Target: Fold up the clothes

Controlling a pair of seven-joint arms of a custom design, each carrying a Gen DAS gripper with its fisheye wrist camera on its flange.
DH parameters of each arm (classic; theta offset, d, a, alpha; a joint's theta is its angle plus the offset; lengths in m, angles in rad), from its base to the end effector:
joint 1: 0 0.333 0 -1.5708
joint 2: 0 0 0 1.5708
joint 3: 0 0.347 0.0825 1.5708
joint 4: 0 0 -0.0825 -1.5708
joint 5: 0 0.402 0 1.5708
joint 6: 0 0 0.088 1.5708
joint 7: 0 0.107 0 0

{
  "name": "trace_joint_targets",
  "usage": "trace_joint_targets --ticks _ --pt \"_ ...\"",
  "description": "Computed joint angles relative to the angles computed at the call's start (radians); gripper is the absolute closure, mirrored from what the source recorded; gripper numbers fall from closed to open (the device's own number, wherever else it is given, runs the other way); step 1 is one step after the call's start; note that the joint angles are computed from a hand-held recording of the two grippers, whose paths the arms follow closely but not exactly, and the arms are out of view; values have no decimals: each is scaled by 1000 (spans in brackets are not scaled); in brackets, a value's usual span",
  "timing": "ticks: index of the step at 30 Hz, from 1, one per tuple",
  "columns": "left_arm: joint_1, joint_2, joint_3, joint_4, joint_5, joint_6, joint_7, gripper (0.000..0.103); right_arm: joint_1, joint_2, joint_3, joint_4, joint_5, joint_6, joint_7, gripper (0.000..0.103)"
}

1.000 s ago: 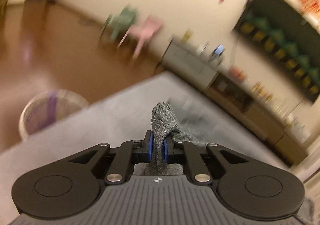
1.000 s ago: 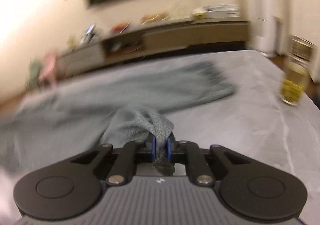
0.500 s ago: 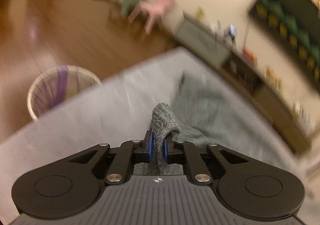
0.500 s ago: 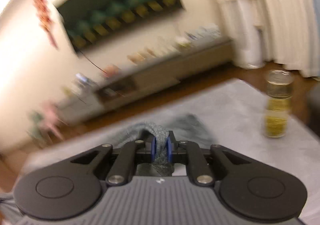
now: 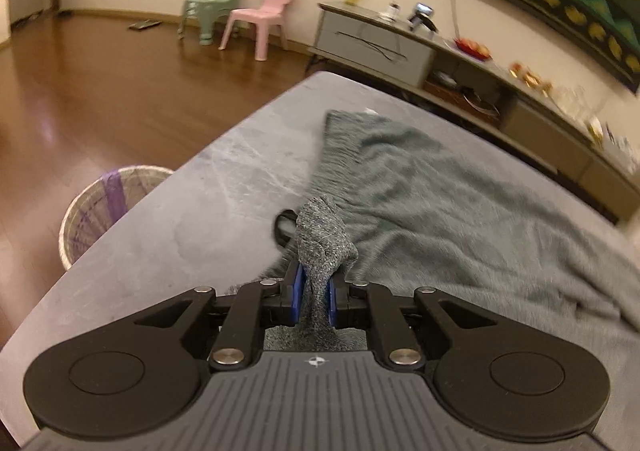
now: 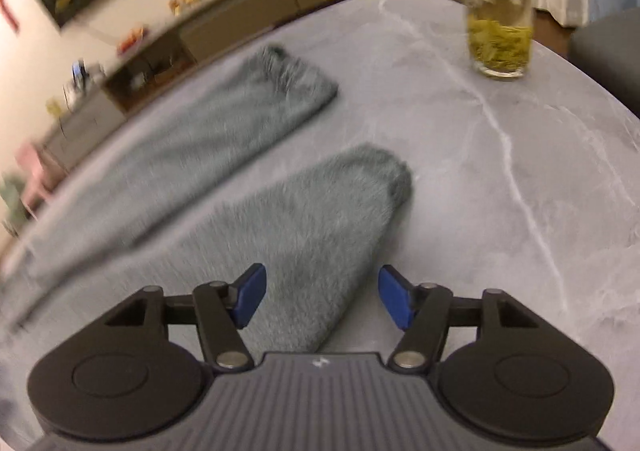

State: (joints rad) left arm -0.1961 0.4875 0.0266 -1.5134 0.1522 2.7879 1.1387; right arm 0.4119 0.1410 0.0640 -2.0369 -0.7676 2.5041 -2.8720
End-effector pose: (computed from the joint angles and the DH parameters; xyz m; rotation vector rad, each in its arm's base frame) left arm 0.7599 -0.1415 0.4946 -1.9116 1.6724 -0.8582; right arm 0.5532 0.2892 0.4288 -0.9663 2.4238 -0.5241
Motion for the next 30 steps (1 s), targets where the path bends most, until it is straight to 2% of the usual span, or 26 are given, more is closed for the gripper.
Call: trace_joint_targets --ticks 1,2,3,5,7,8,9,10,11,12,13,14,16,18,20,21,23,26,27,28,29,30 --pt "-3 0 0 -2 9 0 10 91 3 16 8 25 13 -31 -55 74" --pt "-12 -9 7 -14 23 6 9 91 4 26 11 38 20 -41 -106 89" --pt "-21 -17 18 -26 38 18 -2 91 7 33 10 49 14 -46 -137 98" --pt "-48 -32 63 -51 68 70 -78 91 26 17 -12 43 -97 -12 -50 98" --pt "-61 -45 101 -74 73 118 -172 92 42 -52 -38 -1 -337 59 238 100" --pt "-42 -49 91 -83 42 140 -200 92 40 -86 -35 -16 -493 68 407 100" --pt "-18 -46 71 -82 7 145 -206 92 35 -122 -28 -24 -589 61 505 100" --pt "-1 -33 49 -62 -12 118 -186 92 25 -129 -15 -13 -629 32 534 100" --pt "17 -12 19 -27 -26 67 -142 92 15 -114 -1 13 -614 -11 492 100" --pt "28 9 -3 9 -33 17 -102 92 3 -87 8 45 -561 -40 416 100" --pt "25 24 -10 34 -27 -19 -75 92 -11 -47 8 75 -506 -39 352 94" --pt "14 28 -6 43 -11 -32 -62 91 -26 -8 0 91 -489 7 334 89" --pt "-5 34 0 57 21 -55 -39 91 -41 30 -25 80 -538 134 408 56" --pt "-19 24 10 44 44 -47 -40 91 -48 30 -38 58 -519 199 460 55" --pt "-21 14 12 30 54 -42 -41 91 -45 2 -54 19 -586 248 585 49" --pt "-20 9 10 24 55 -39 -39 91 -50 -16 -51 -6 -569 258 605 46" --pt "-14 2 4 15 53 -31 -30 91 -65 -39 -32 -54 -413 263 536 44" --pt "-9 1 -6 13 43 -18 -16 90 -78 -10 -25 -52 -294 293 406 45" --pt "-12 1 -4 13 45 -16 -15 90 -77 16 -17 -24 -229 260 305 50" --pt "-14 2 -2 14 46 -15 -14 90 -68 46 -8 21 -172 192 195 83" --pt "-16 4 0 15 48 -14 -12 90 -50 77 -5 77 -144 112 105 99" --pt "-18 5 1 15 49 -13 -10 90 -15 110 -14 141 -187 30 46 99"
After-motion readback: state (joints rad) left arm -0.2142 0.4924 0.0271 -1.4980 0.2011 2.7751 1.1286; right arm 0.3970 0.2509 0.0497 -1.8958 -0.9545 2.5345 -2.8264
